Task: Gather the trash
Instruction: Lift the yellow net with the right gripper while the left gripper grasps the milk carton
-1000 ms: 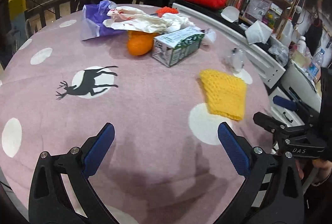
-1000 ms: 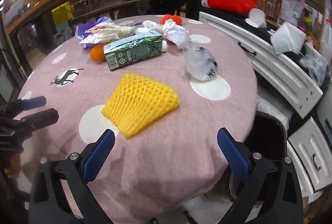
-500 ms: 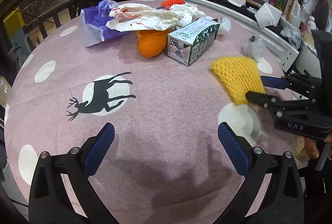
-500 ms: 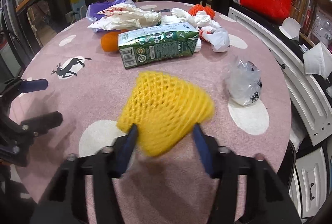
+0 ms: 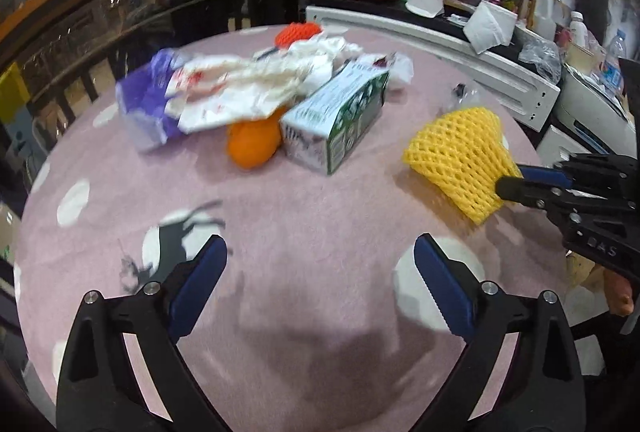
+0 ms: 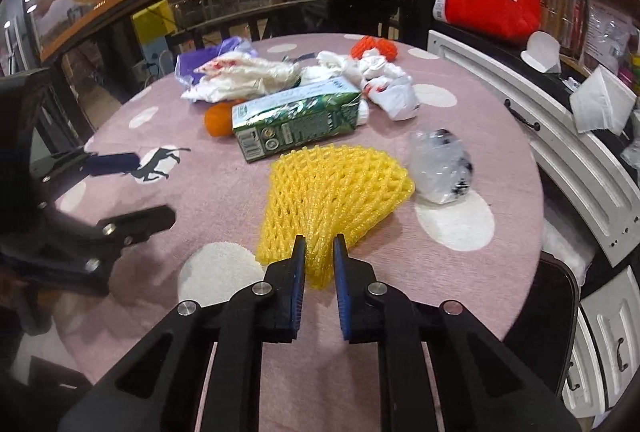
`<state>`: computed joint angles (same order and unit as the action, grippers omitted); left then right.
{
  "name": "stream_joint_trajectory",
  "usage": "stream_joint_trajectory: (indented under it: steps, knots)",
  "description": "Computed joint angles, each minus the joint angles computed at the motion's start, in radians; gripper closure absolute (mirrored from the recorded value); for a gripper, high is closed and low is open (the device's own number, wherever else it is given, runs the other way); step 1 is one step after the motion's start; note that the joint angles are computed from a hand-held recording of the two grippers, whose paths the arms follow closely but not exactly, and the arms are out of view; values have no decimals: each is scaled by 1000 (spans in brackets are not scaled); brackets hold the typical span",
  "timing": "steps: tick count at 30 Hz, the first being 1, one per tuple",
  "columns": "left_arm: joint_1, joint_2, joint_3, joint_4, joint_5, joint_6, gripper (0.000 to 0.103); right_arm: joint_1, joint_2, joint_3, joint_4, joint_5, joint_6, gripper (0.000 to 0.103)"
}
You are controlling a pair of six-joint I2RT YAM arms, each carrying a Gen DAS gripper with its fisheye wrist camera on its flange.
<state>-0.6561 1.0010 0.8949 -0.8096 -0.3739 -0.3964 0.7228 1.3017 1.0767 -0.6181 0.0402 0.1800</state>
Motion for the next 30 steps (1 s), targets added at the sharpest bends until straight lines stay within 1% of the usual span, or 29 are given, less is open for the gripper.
stream_joint_trajectory:
  steps: [2, 4, 5, 6, 9, 10, 12, 14, 18, 21, 23, 25, 28, 30]
  knots:
    - [18, 44, 36, 48, 25, 80, 12, -17, -38, -14, -15, -2, -1, 89]
    - [47, 106, 86, 82, 64, 161, 16, -37, -68, -33, -23, -9, 1, 89]
    - [58, 147, 120, 96, 74, 209, 20, -51, -84, -42, -32, -16, 4, 89]
    - [70, 188, 156, 102, 89, 253, 21, -60, -99, -51, -40, -21, 7, 89]
    - [105, 317, 270, 81, 152, 363, 22, -77, -141, -83, -48, -30, 10, 89]
    - [112, 365, 310, 67, 156, 393, 23, -84, -156, -94, -52, -34, 10, 89]
    - [121, 440, 369, 58, 129, 437, 25, -97, -175, -110, -59, -46, 11, 89]
    - [145, 509, 430, 30, 146, 475, 26, -106, -183, -116, -64, -56, 12, 89]
    - [175, 634, 540, -24, 158, 518, 29, -120, -200, -134, -65, -74, 13, 89]
    - [189, 717, 612, -64, 158, 521, 32, -136, -201, -149, -54, -93, 11, 89]
    - [200, 757, 647, -81, 162, 508, 35, -149, -198, -158, -46, -109, 14, 89]
    - [205, 776, 663, -87, 159, 496, 43, -160, -196, -164, -42, -118, 16, 89]
    - [206, 775, 656, -77, 176, 482, 46, -177, -198, -171, -39, -131, 16, 89]
    - [194, 766, 643, -72, 158, 468, 51, -190, -200, -172, -41, -143, 17, 89]
